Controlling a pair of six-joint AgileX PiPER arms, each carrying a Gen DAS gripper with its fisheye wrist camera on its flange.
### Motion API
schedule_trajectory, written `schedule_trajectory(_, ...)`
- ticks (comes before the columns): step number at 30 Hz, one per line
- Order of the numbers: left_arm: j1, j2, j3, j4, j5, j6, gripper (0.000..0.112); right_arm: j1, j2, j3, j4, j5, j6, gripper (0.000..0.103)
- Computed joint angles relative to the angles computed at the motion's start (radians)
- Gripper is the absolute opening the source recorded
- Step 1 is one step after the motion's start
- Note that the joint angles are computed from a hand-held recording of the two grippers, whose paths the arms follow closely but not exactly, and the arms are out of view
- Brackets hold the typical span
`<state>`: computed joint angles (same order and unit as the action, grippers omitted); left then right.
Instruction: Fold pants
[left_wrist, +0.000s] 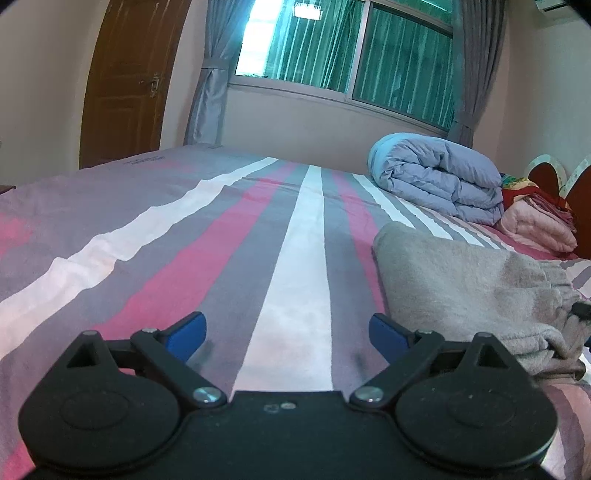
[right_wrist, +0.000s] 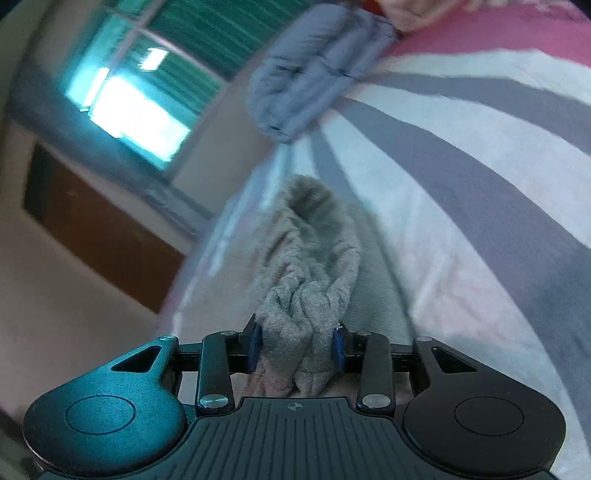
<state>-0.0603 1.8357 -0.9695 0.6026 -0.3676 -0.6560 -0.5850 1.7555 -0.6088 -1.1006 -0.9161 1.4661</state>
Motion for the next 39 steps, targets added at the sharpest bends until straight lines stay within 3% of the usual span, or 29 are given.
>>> schedule_trajectory(2, -0.003, 0.003, -0.005, -0.005, 0.009, 0.003, 0.089, -0.016, 0.022, -0.003, -0.010, -0.056, 0.020, 0.037)
schedule_trajectory(6, -0.016, 0.002, -0.007, -0.021, 0.024, 0.022, 0.089, 0.044, 0.038, -0.053, -0.007, 0.139, 0.061, 0.037)
schedule_trajectory(14, -0.018, -0.037, 0.052, -0.071, -0.028, 0.107, 0.089, 0.004, -0.016, -0.004, 0.010, 0.097, 0.004, 0.044)
schedule_trajectory(19, -0.010, -0.089, 0.111, 0.076, -0.094, 0.012, 0.088, -0.033, -0.130, 0.114, 0.042, 0.082, -0.079, 0.044)
schedule_trajectory(22, -0.036, -0.097, 0.112, 0.152, -0.078, -0.003, 0.087, -0.056, -0.189, 0.166, 0.025, 0.061, -0.087, 0.046)
schedule_trajectory(26, -0.088, -0.066, 0.066, 0.252, 0.004, -0.019, 0.084, -0.054, -0.207, 0.184, 0.043, 0.052, -0.119, 0.059)
schedule_trajectory(28, -0.099, -0.027, 0.028, 0.282, 0.023, -0.037, 0.082, -0.052, -0.185, 0.172, 0.042, 0.046, -0.117, 0.059)
schedule_trajectory(30, -0.101, 0.004, 0.005, 0.202, 0.026, 0.012, 0.078, -0.051, -0.170, 0.161, 0.035, 0.050, -0.109, 0.059)
schedule_trajectory(34, -0.076, 0.023, -0.028, 0.293, 0.068, -0.121, 0.081, -0.051, -0.146, 0.142, 0.025, 0.047, -0.112, 0.059)
schedule_trajectory(36, -0.079, 0.004, -0.011, 0.264, 0.080, -0.045, 0.081, -0.020, -0.137, 0.120, 0.035, 0.096, -0.118, 0.059)
schedule_trajectory(38, -0.055, -0.014, 0.008, 0.324, 0.063, -0.093, 0.082, 0.005, -0.112, 0.091, 0.048, 0.139, -0.117, 0.058)
schedule_trajectory(39, -0.037, -0.021, 0.015, 0.357, 0.043, -0.131, 0.082, 0.004, -0.091, 0.079, 0.052, 0.136, -0.117, 0.050)
